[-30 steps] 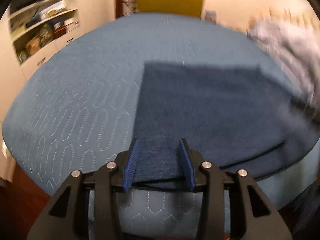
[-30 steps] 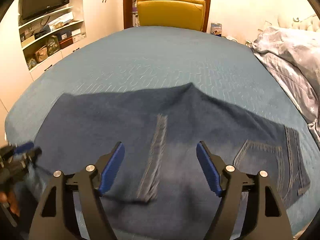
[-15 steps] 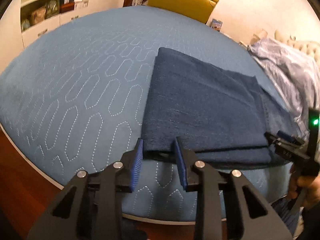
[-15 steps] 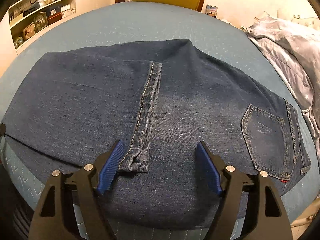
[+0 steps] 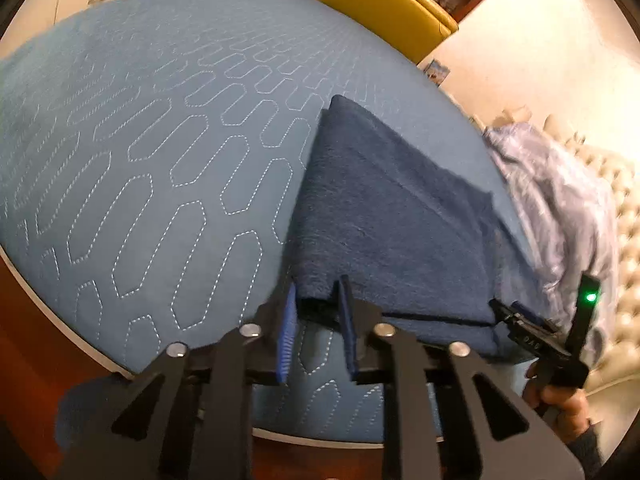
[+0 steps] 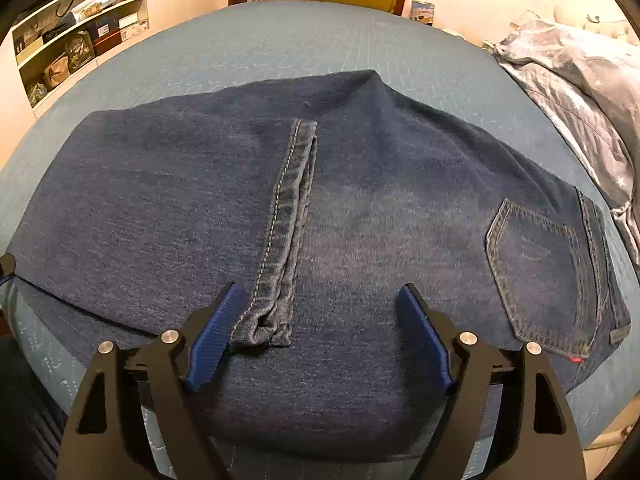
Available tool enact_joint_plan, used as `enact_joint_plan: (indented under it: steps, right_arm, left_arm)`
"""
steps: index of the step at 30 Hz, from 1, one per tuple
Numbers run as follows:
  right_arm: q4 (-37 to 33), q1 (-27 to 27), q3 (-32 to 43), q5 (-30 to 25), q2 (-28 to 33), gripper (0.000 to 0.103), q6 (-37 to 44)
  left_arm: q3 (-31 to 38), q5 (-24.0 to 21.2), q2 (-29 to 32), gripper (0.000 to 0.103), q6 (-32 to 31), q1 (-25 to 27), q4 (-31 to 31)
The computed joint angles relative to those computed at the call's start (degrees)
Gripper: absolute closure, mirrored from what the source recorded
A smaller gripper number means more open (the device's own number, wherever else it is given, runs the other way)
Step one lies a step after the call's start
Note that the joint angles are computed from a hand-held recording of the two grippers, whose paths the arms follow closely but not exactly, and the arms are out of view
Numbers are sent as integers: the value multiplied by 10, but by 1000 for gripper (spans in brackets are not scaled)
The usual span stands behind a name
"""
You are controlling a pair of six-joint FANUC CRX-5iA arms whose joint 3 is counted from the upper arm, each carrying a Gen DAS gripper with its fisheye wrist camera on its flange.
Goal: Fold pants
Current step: 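Grasp the jeans edge with the right tool while the left tool grasps nearby, then lift the jeans edge with both tools and fold it over the jeans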
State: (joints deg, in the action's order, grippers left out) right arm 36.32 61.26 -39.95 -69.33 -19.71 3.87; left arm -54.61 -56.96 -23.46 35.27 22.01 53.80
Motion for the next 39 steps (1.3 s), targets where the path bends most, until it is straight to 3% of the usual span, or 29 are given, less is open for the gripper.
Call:
enact_joint_plan:
  steps: [2,4,6,10,13,18,20,22,24,25,26,27,30,32,35,36,37,39]
  right_arm:
    - [-3,-2,30,-42,10,25,22]
    - [57,11,62,-108,36,23,17]
    - [72,4,98,-97,46,16,46]
    - [-49,-55,267,-5,137,16,227]
    - [-187,-100,444,-11,260,16,393]
    - [-241,-119,701,-173,477,19,534]
    - [-232,-117,749,-216,525,30,553]
    - [-230,-118,772,-234,550,41,559]
    - [-231,-118,774,-231,556,59,567]
    - [-230,-118,766,-224,552,62,570]
    - [-232,-120,756,-215,544,69,563]
    - [-238,-124,751,-210,538,73,559]
    - [-250,-137,730,-193,515,77,550]
    - [-248,-137,718,-185,503,78,549]
    - [-255,-141,706,-172,488,79,544]
    - [-263,-146,697,-161,475,80,544]
    - [-269,-147,685,-153,463,80,540]
    - [-298,-165,674,-140,434,83,544]
  left_arm:
    - [-4,-14,3,89,-12,7,18]
    - [-7,-13,-7,90,-19,6,26]
    - [-8,-3,-24,91,-19,-1,27]
    - [-9,17,-60,91,-19,-15,16]
    - [-13,38,-88,91,-11,-29,7]
    - [-24,73,-122,92,17,-53,-2]
    - [-28,83,-130,92,26,-61,-2]
    - [-33,83,-137,92,30,-61,3]
    - [-39,85,-136,92,22,-63,25]
    - [-45,90,-136,90,19,-64,43]
    - [-52,96,-139,71,28,-63,53]
    - [-53,93,-134,45,38,-61,55]
    - [-58,90,-107,43,56,-78,69]
    - [-57,117,-98,41,84,-100,64]
    - [-47,144,-65,48,145,-114,47]
    - [-46,149,-60,69,141,-118,55]
    - [-38,149,-54,82,133,-125,52]
    - [-22,161,-64,90,147,-146,26]
